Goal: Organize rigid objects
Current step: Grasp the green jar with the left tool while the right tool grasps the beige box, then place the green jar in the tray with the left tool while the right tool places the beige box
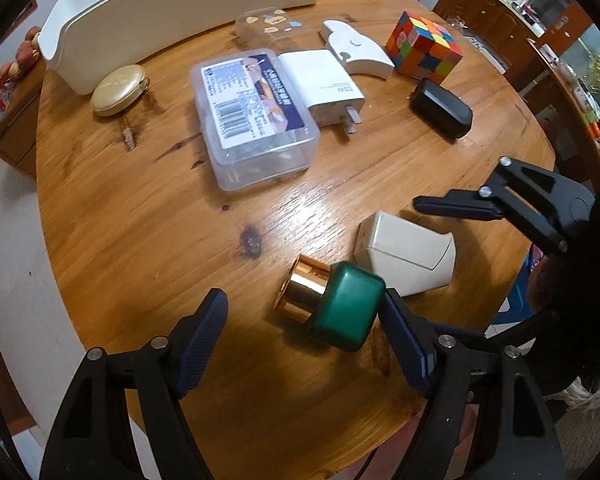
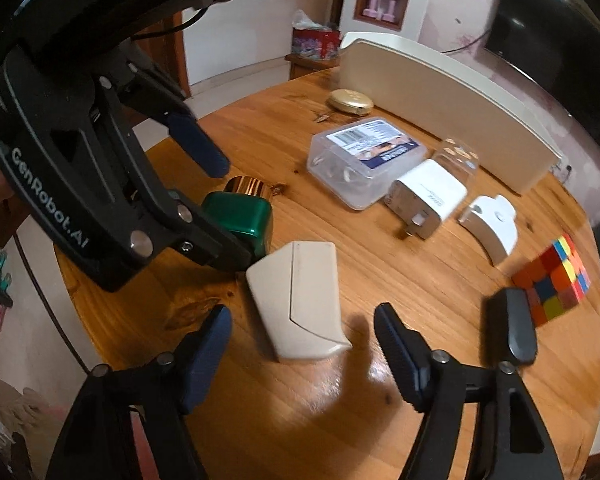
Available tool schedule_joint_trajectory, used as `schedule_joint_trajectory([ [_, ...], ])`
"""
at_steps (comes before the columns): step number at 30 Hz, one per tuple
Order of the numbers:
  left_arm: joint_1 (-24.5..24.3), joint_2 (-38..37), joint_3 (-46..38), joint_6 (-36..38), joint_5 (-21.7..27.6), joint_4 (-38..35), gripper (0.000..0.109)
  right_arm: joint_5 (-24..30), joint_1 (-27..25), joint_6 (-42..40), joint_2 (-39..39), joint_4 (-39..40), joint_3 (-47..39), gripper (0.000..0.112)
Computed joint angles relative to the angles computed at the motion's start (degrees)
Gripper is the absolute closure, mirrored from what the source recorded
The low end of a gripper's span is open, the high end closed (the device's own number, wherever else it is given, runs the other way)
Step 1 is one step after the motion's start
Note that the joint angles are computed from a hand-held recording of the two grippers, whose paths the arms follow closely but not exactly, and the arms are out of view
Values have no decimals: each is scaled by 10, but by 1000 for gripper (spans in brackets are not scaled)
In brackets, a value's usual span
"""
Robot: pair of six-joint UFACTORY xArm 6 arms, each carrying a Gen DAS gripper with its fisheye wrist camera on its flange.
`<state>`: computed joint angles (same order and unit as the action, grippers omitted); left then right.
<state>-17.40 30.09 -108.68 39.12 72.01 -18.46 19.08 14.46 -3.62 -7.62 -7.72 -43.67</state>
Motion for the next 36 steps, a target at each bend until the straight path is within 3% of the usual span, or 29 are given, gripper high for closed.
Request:
schedule_joint_trajectory([
  [7,8,42,-71,12,64,-28,57,-2,0,-78,16,81,-16,54],
  [11,8,40,-69,11,62,-26,58,-3,0,-94,19,102,-19,65],
  [14,13,44,-76,-11,68,-33,58,2,-3,-106,20,124,-22,65],
  [24,18,4,-47,-71,30,-48,58,11,-15,-32,-12,84,-17,66],
  [31,20,16,-127,-122,31,-65,58,23,-32,5,-31,62,-49,66],
  [36,20,58,-244,-182,60,-70,58,51,-49,37,-42,32,-92,66],
])
